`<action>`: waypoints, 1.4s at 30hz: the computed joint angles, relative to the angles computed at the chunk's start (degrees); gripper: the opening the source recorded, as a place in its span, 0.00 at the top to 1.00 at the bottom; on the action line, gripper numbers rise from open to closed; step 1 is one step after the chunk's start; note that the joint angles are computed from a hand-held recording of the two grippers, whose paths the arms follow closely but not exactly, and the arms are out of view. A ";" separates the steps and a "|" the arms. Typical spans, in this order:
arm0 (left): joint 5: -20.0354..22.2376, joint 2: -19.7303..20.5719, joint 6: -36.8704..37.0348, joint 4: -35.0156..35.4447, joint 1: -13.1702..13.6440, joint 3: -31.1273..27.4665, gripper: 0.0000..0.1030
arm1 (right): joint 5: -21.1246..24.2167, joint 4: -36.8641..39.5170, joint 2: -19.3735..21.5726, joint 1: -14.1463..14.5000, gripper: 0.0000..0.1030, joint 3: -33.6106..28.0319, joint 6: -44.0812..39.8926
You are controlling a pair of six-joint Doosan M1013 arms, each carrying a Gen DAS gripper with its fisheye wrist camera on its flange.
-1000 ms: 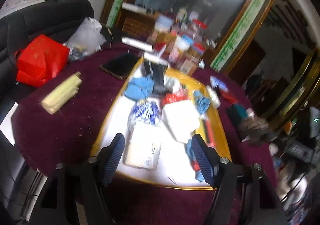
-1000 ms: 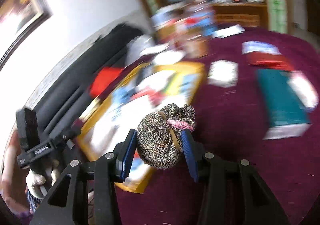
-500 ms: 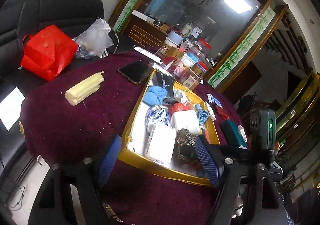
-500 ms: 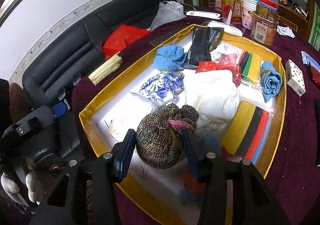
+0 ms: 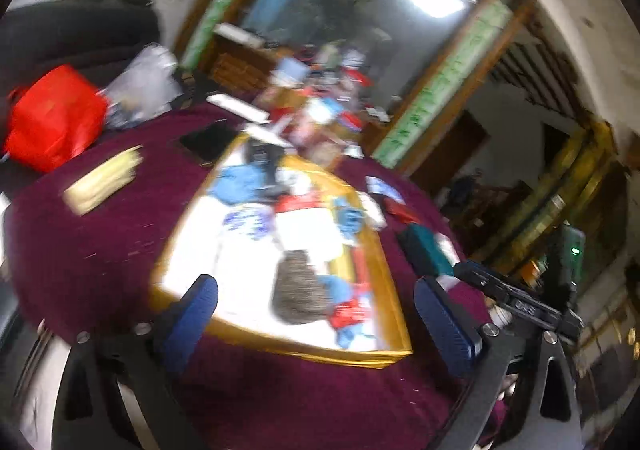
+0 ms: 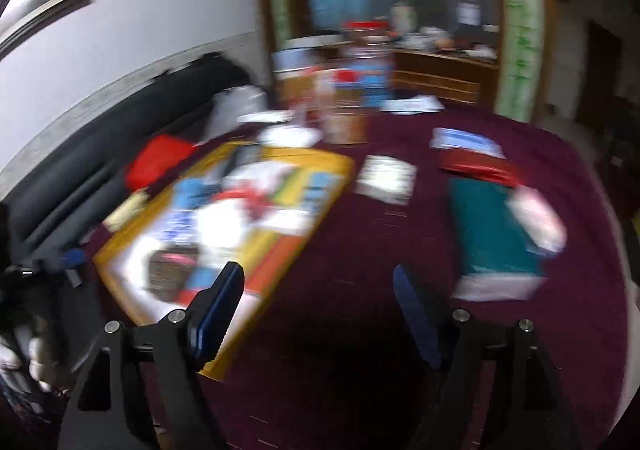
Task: Organize soft objects
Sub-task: 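Drop the tissue pack in the tray with left tool while right drops the knitted pouch there, then reach the left tool to the leaf-printed tissue pack and grasp it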
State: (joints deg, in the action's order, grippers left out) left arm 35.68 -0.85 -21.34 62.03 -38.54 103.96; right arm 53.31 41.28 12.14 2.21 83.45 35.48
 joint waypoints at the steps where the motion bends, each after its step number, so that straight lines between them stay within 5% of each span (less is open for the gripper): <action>1: -0.13 0.61 1.20 0.42 -0.27 -0.81 0.03 | -0.48 -0.04 0.07 -1.20 0.26 -0.05 0.83; 8: -7.78 5.56 16.13 -0.17 -1.99 -7.85 0.03 | -6.48 2.76 0.45 -9.37 0.23 0.73 2.66; 12: -9.20 9.30 35.67 -17.73 -1.77 -13.03 0.03 | -4.33 2.31 3.02 -12.12 0.22 -2.25 8.06; 16: -8.36 11.64 45.15 -28.98 -1.38 -16.21 0.03 | -2.05 1.51 6.31 -13.75 0.22 -5.90 13.89; 33: 0.60 18.10 55.16 -38.63 -0.53 -25.70 0.03 | -6.29 4.35 16.40 -13.22 0.22 -16.87 21.32; 42: 6.35 23.49 60.17 -41.01 1.65 -35.90 0.03 | -1.12 6.62 18.26 -15.02 0.22 -18.40 24.12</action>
